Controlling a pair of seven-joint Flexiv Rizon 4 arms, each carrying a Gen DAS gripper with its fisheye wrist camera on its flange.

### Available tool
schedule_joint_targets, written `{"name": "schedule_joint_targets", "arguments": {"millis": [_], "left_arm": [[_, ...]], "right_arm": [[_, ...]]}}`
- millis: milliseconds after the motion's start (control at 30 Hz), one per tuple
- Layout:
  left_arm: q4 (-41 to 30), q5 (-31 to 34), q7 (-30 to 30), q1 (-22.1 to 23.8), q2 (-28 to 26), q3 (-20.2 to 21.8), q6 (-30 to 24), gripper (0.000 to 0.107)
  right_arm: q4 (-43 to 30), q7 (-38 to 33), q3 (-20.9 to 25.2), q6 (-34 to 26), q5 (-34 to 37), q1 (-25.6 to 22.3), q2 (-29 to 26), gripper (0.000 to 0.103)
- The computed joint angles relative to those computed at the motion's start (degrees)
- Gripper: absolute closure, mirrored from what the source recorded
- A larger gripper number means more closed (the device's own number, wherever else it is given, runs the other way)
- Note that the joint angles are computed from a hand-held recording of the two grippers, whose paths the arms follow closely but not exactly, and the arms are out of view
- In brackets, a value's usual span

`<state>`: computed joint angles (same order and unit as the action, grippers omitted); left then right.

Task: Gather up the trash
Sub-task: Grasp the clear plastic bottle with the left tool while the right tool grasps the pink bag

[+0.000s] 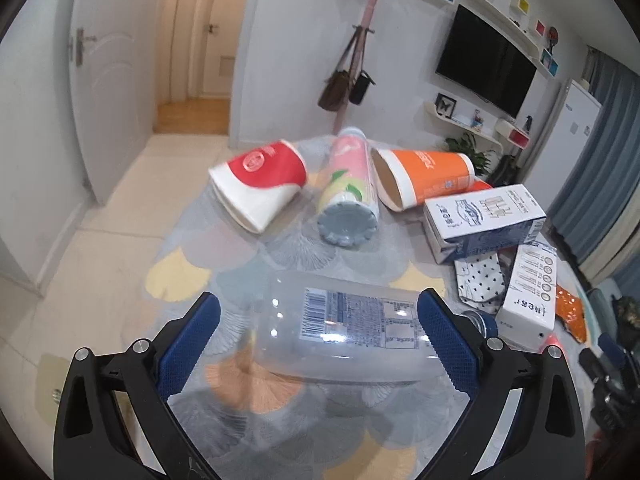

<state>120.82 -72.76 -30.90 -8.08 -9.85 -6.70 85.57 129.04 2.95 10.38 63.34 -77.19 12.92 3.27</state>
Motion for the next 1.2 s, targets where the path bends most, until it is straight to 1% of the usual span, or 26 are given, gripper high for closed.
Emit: {"name": "schedule_joint_targets", "arguments": {"millis": [33, 67, 100, 133, 267, 333, 367, 433, 533, 567, 633, 667, 733, 767, 800, 833, 867, 900, 933, 967, 1000, 1067, 1100, 1167, 1200], "left_arm": [[0.07, 2.75, -2.28, 0.39, 0.01, 0.79, -2.25, 0.012], [0.13, 5.59, -4.73, 0.91, 0.12, 1.52, -4.85, 0.015], [0.21, 4.71, -4.33, 1.31, 0.39, 1.13, -6.11, 0.018], [0.53, 4.29, -4.38, 1.71, 1.04, 1.23, -8.3, 0.021], [2.85, 4.33, -3.54, 0.91, 3.22, 1.92, -9.28, 0.027], [4.76, 3.9, -2.23, 0.5, 5.35, 2.67, -11.93, 0.03], [5.58, 3.96, -1.93, 0.17, 6.26, 3.07, -13.05, 0.03], [7.35, 7.01, -3.15, 0.15, 8.87, 4.62, -18.51, 0.03], [10.09, 6.09, -0.04, -0.68, 13.02, 6.36, -25.22, 0.03], [10.37, 6.57, 0.21, -0.9, 13.62, 6.7, -26.28, 0.03], [11.25, 9.07, 1.28, -1.1, 15.41, 7.55, -28.58, 0.029], [11.84, 9.49, 2.61, -1.42, 16.36, 7.78, -28.54, 0.028], [11.99, 9.86, 3.74, -2.1, 16.93, 7.75, -27.54, 0.028], [11.96, 9.49, 4.58, -2.41, 17.15, 7.83, -27.09, 0.028], [11.85, 8.41, 5.58, -2.91, 17.23, 7.62, -25.43, 0.025], [11.49, 8.76, 5.6, -2.97, 17.03, 7.62, -24.52, 0.021], [11.07, 9.36, 5.42, -3.14, 16.69, 7.34, -22.92, 0.02], [10.6, 10.6, 5.06, -3.45, 15.84, 6.61, -19.62, 0.02], [9.8, 12.15, 4.4, -3.52, 14.77, 6.28, -17.58, 0.02], [9.26, 13.25, 3.83, -3.61, 13.96, 6.16, -16.56, 0.02], [8.68, 15.07, 2.91, -3.56, 12.84, 5.95, -15.42, 0.02], [6.77, 23.25, -2.37, -2.52, 9.88, 5.59, -13.65, 0.02], [6.08, 26.27, -4.11, -2.21, 8.77, 5.4, -13.08, 0.02], [4.82, 31.04, -7.43, -1.58, 7.08, 5.12, -12.99, 0.02], [3.85, 34.58, -10.26, -1.18, 6.07, 5.16, -13.18, 0.021]], "right_arm": [[-0.15, -1.27, -0.12, 1.08, 1.21, 0.06, -0.35, 0.023], [-0.24, -2.96, -0.13, 1.95, 3.0, 0.19, -0.67, 0.023], [-0.4, -4.74, -0.03, 2.27, 4.97, 0.43, -1.08, 0.023], [-0.84, -7.49, 0.46, 1.0, 8.08, 1.12, -1.63, 0.023], [-2.1, -12.98, 0.34, 1.22, 13.01, 2.29, -3.33, 0.023], [-2.87, -16.18, 0.39, 0.92, 16.56, 3.01, -4.23, 0.023], [-3.3, -18.02, 0.32, 1.29, 18.79, 3.31, -4.83, 0.023], [-4.1, -20.67, 0.01, 1.9, 22.22, 3.76, -5.88, 0.023], [-4.89, -23.03, -0.26, 2.03, 25.65, 4.46, -6.76, 0.024], [-4.99, -23.52, -0.4, 2.14, 26.26, 4.63, -6.9, 0.025], [-5.05, -24.16, -0.53, 2.03, 27.3, 4.98, -7.03, 0.034], [-5.05, -24.26, -0.66, 2.09, 27.56, 5.08, -7.14, 0.037], [-4.86, -24.72, -0.75, 2.46, 28.97, 5.11, -7.08, 0.047], [-4.81, -24.99, -0.8, 2.79, 29.61, 5.09, -7.1, 0.05], [-4.7, -25.32, -0.83, 3.2, 30.35, 5.06, -7.13, 0.058], [-4.57, -25.42, -0.89, 3.47, 30.75, 5.04, -7.1, 0.063], [-4.49, -25.24, -0.98, 3.49, 30.69, 5.06, -7.02, 0.064], [-4.37, -25.02, -1.05, 3.69, 30.6, 5.03, -6.94, 0.065], [-4.31, -25.0, -1.1, 3.89, 30.65, 5.0, -6.92, 0.065], [-4.24, -25.01, -1.11, 4.01, 30.8, 4.96, -6.88, 0.065], [-4.2, -25.03, -1.12, 3.98, 30.87, 4.95, -6.82, 0.065], [-4.06, -24.87, -1.1, 3.87, 30.79, 4.93, -6.65, 0.065], [-3.92, -24.75, -1.1, 4.02, 30.7, 4.87, -6.54, 0.065], [-3.41, -24.28, -1.2, 4.75, 30.08, 4.61, -6.19, 0.066], [-3.11, -23.59, -1.31, 5.14, 29.06, 4.45, -5.94, 0.066]]}}
